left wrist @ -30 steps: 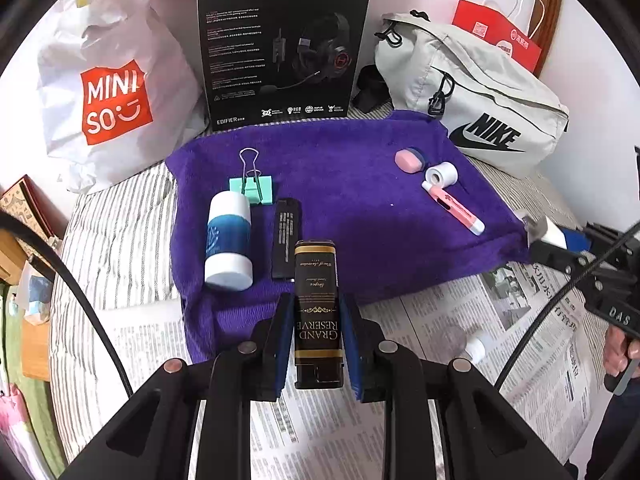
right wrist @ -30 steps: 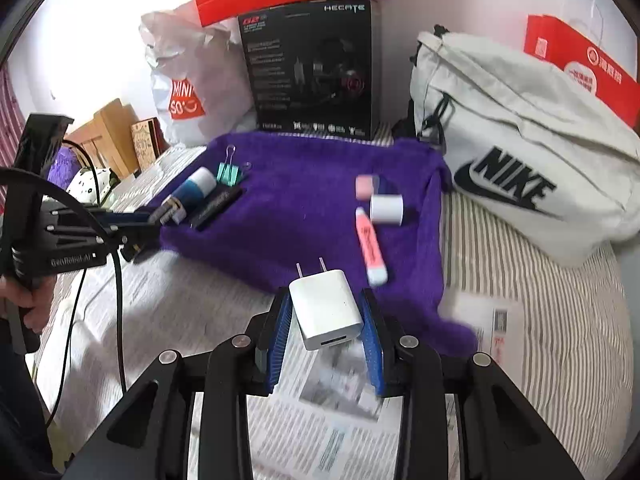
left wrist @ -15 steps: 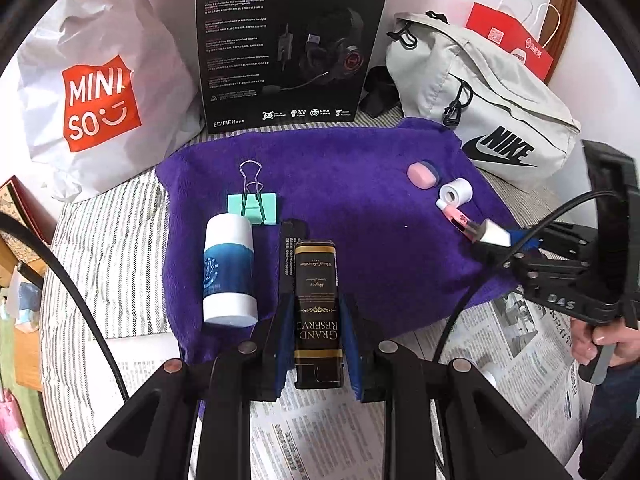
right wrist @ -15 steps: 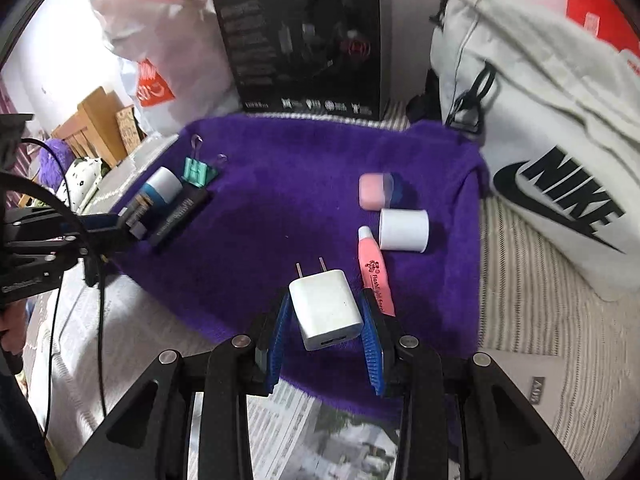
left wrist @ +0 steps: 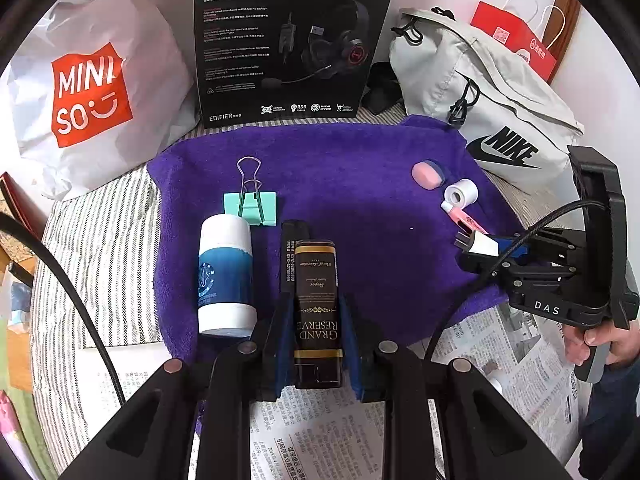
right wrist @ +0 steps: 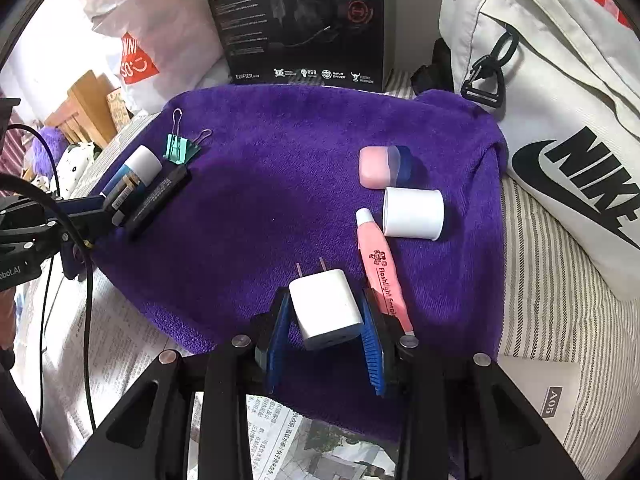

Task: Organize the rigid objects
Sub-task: 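Set bottle beside black case while right tool places plug on towel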

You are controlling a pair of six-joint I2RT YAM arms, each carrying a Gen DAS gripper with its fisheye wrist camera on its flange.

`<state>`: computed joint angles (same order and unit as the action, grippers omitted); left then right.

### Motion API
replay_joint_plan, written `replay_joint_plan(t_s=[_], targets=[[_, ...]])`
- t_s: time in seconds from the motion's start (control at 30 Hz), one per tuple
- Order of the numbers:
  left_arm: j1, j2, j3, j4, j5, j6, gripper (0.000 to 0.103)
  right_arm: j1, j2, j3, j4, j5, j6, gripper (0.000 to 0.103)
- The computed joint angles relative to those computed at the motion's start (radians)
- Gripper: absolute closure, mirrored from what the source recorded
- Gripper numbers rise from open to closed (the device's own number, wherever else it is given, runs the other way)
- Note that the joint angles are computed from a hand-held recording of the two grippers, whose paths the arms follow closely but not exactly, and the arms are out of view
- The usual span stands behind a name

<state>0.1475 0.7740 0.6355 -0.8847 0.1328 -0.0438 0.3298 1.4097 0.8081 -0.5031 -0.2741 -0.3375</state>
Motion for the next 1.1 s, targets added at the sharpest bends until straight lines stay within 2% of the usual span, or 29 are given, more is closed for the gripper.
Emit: replay_joint_plan(t_s=[0.47, 0.67, 1.1], targets=[[-0.009, 0.028, -0.001, 0.013, 0.001, -0.001, 0.08, -0.039, 0.006, 0.031, -0.076, -0.048, -0.052, 0.066], [-0.022, 0.072, -0.017, 0.057, 0.002, -0.015, 0.08, -0.07, -0.05, 0.009, -0.091, -0.065, -0.059, 0.062], [-0.063, 0.215, 0.006, 0.162, -0.007, -0.037, 0.082, -0.128, -0.129, -0.015, -0.114, -0.104, -0.073, 0.062]])
